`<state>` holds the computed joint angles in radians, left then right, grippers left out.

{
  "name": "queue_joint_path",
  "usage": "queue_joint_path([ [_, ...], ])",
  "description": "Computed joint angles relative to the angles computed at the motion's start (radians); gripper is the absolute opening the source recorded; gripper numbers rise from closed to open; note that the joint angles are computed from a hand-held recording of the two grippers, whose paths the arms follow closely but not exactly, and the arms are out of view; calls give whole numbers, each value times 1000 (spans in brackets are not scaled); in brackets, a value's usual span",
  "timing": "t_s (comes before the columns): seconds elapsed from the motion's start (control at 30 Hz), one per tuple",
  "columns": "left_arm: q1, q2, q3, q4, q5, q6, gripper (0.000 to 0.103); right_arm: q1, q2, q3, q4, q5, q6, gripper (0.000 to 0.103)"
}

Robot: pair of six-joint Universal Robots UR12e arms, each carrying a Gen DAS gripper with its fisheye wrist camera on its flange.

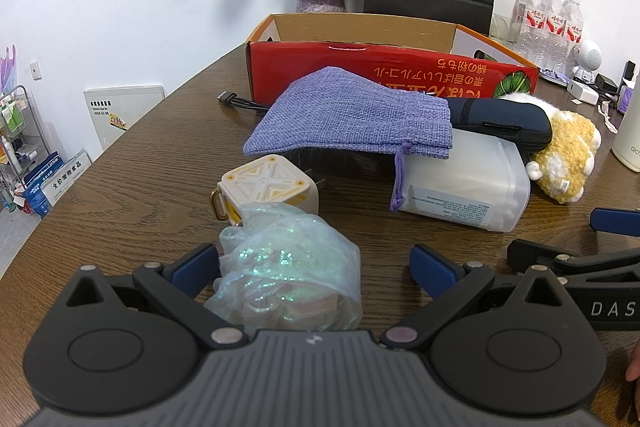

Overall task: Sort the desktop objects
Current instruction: 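Move the left tool to the clear plastic bag and the right tool to the white cube, then grasp the clear plastic bag with the left tool while the right tool grasps the white cube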

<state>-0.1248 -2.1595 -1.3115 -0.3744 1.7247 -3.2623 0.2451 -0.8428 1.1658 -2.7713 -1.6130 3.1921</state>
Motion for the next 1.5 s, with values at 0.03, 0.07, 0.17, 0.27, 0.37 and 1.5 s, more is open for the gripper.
queue_joint_path([
  [0.03,0,0,0,0,0,0,103,0,-2,3,-2,0,0,103],
  [0.07,0,0,0,0,0,0,103,0,-2,4,-2,0,0,103],
  [0.17,0,0,0,0,0,0,103,0,-3,5,-2,0,0,103],
  [0.27,0,0,0,0,0,0,103,0,-3,6,-3,0,0,103],
  [0.37,0,0,0,0,0,0,103,0,-3,7,-3,0,0,103],
  [1.5,45,56,-106,195,-100,-77,88,-24,-42,60,-59,173,37,92],
])
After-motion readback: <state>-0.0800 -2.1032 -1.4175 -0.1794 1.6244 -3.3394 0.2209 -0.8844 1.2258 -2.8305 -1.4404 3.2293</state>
